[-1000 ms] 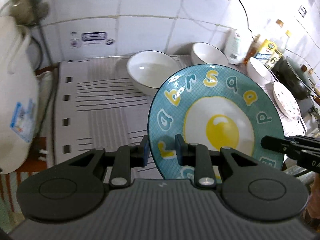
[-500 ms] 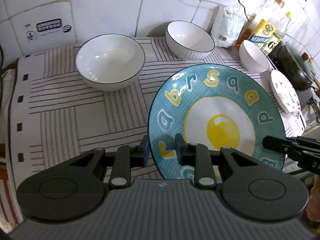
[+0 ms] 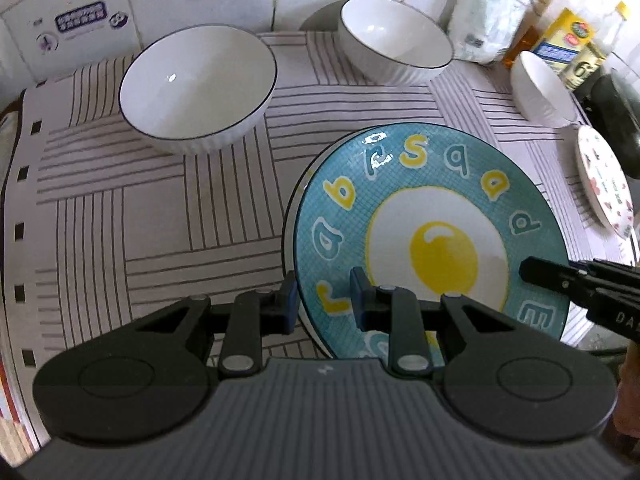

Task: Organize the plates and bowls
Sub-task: 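Lift the teal plate with both grippers and lower it onto the white plate, then open both grippers and withdraw from the stacked plates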

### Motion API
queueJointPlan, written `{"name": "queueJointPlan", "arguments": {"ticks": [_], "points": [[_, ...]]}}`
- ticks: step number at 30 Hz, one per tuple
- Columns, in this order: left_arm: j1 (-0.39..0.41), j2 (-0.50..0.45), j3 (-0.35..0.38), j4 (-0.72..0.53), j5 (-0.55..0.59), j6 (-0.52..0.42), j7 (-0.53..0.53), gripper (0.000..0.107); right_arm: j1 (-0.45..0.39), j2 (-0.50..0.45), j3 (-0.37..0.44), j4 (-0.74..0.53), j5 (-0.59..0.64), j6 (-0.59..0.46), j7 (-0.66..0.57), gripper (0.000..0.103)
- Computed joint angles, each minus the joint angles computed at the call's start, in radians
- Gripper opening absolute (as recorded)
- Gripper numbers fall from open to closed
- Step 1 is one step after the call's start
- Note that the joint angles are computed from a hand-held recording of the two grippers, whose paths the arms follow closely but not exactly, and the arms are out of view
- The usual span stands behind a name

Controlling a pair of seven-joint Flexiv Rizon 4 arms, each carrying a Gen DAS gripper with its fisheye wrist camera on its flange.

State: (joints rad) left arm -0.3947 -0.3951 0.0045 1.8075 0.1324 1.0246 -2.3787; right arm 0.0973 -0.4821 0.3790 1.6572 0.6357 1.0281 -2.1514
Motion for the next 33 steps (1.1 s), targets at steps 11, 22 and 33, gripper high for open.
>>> {"name": "queueJointPlan", "arguments": {"ticks": [11,22,33], "points": [[-0.039,-0.059,0.0,-0.165,0.02,-0.257,-0.129,0.023,0.054,-0.007,-0.074,-0.028,-0.156,-0.112,0.077,0.025],[-0.136,-0.167,0.013,-0.441,0.188,-0.631,-0.132,0.023,0.025,-0.015,-0.027,0.006,-0.193,-0.053,-0.041,0.031],[-0.105,-0.049,-0.021,-0.316,0.136,-0.501,-0.148,0.023,0.008,0.065,0.018,0.101,-0.155,0.068,-0.129,0.033]]}}
